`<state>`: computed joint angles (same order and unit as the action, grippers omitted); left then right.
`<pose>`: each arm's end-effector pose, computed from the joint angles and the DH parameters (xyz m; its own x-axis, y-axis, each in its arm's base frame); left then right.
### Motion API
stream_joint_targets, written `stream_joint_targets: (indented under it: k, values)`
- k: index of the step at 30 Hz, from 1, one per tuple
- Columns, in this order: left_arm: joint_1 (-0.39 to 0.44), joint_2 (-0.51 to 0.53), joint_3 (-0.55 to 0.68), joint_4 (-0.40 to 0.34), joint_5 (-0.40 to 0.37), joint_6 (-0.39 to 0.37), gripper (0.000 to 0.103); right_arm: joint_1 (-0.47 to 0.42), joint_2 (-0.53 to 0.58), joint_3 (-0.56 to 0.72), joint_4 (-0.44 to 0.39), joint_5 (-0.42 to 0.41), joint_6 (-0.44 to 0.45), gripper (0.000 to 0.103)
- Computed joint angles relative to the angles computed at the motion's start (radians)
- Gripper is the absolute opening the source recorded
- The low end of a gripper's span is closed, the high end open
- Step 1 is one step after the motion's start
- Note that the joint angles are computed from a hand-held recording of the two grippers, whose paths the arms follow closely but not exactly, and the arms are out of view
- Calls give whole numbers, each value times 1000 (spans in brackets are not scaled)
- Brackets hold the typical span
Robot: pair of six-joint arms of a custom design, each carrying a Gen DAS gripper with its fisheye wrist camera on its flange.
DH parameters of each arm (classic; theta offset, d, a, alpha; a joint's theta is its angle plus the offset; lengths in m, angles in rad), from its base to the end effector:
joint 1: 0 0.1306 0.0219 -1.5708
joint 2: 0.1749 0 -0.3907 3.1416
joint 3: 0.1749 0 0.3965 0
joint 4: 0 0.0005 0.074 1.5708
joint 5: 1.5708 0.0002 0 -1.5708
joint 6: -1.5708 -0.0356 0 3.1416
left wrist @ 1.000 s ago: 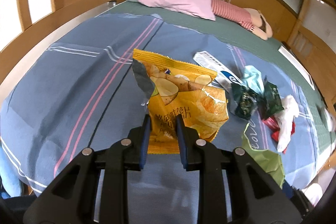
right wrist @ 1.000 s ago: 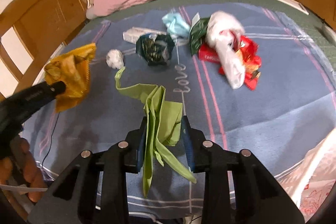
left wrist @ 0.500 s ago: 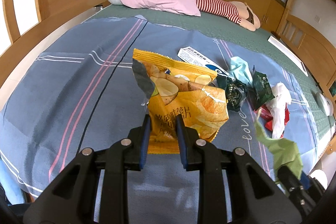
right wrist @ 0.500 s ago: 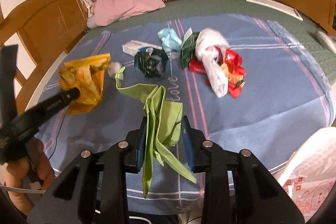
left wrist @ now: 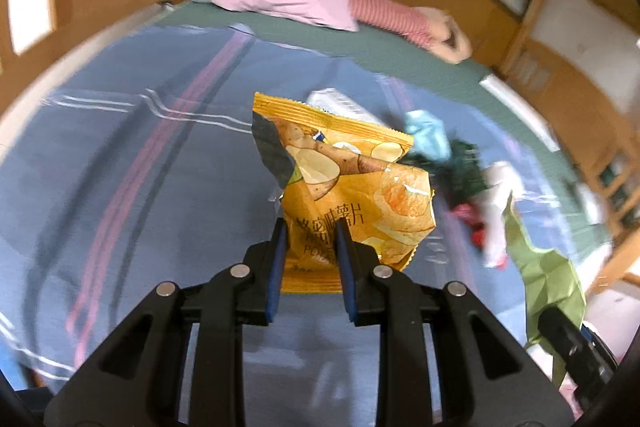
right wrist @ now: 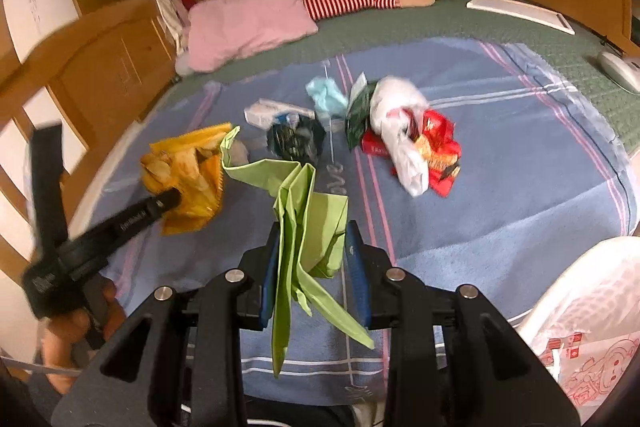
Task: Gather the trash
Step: 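Carry chip bag and green paper over the wastebasket and open both tools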
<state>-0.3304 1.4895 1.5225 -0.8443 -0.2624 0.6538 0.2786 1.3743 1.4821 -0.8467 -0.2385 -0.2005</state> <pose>0.5034 -0.1634 0.4539 -0.6323 -0.4041 -0.6610 -0.3026 0.9142 -0.2695 0.4668 0.1418 0.4906 -0.7212 -0.0050 -0.6927 -0.2974 0.9053 0.3031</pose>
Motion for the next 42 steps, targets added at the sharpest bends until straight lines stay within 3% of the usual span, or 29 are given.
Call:
stream_joint_targets:
  k: [3, 6, 9, 12, 17, 18, 19, 20, 22, 26, 29, 30, 32, 33, 34, 38, 42]
  values:
    - [3, -24, -36, 74, 100, -34, 25, -41, -59, -13, 21, -47, 18, 32]
    - [-24, -31, -45, 104, 139, -108, 25, -111, -120, -24, 16, -97, 53, 32]
    - [-57, -52, -54, 117, 163, -121, 25, -195, -176, -41, -22, -108, 129, 32]
    - [-103, -73, -60, 137, 183, -104, 25, -271, -209, -59, -103, -70, 225, 32]
    - [-205, -42, 10, 106, 186, -122, 25, -370, -220, -88, -253, -8, 334, 34]
    - [-224, -26, 34, 95, 185, -135, 25, -387, -222, -95, -267, -12, 341, 36]
    - [-244, -13, 54, 84, 184, -148, 25, -417, -224, -98, -285, -47, 345, 48]
    - [-259, 0, 71, 77, 187, -158, 25, -434, -229, -100, -286, -69, 340, 67]
    - [-287, 24, 99, 65, 218, -172, 25, -474, -258, -119, -246, -103, 320, 86]
    - [-324, 66, 132, 52, 303, -180, 25, -536, -335, -176, -65, -123, 231, 87]
    - [-343, 105, 156, 32, 407, -213, 26, -568, -378, -218, 67, -154, 183, 95]
    - [-349, 123, 167, 27, 475, -223, 27, -577, -387, -229, 94, -169, 172, 96]
    - [-356, 144, 172, 29, 573, -232, 42, -597, -381, -232, 102, -207, 156, 96]
    - [-361, 149, 172, 29, 578, -230, 73, -604, -371, -227, 98, -220, 146, 96]
    - [-367, 147, 167, 34, 543, -223, 89, -606, -359, -223, 92, -223, 130, 97]
    - [-340, 129, 147, 41, 474, -188, 89, -609, -317, -203, 56, -225, 111, 97]
    - [-259, 105, 138, 6, 280, -113, 89, -540, -250, -153, -1, -189, 106, 96]
